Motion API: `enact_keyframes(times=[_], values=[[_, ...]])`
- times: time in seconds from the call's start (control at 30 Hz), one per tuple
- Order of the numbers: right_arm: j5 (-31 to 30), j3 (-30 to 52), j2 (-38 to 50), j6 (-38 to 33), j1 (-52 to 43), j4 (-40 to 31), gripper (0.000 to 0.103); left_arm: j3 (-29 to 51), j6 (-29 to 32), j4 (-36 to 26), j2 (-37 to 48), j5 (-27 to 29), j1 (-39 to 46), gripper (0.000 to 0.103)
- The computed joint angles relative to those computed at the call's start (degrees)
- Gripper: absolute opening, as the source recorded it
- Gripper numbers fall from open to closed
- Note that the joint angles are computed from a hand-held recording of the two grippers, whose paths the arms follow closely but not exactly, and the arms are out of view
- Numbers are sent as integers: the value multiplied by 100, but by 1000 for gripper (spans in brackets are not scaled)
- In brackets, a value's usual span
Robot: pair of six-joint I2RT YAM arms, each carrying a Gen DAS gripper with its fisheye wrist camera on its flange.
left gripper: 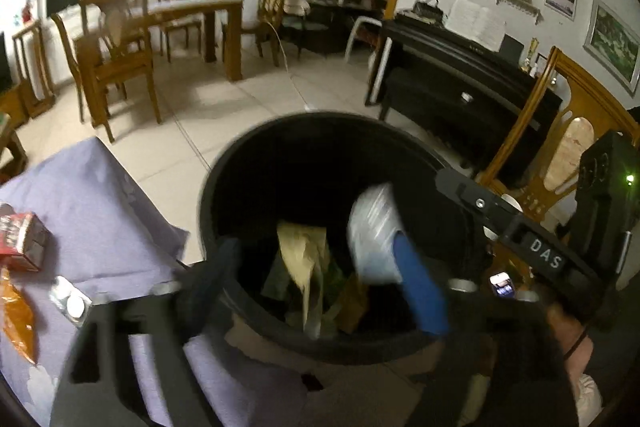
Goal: Collect trash
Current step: 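Release the beige wrapper and white bag into the black bin, then grasp the blue wipes pack with the left tool while the right tool grasps the red snack box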
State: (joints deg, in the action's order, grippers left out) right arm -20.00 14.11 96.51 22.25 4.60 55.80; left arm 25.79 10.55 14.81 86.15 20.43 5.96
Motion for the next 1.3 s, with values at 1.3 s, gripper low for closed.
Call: enact_keyframes(times=[1.3], values=[[2041, 8714, 2873, -111, 5849, -6481, 59, 4901, 2373, -3374, 3744, 1386, 6508, 61]])
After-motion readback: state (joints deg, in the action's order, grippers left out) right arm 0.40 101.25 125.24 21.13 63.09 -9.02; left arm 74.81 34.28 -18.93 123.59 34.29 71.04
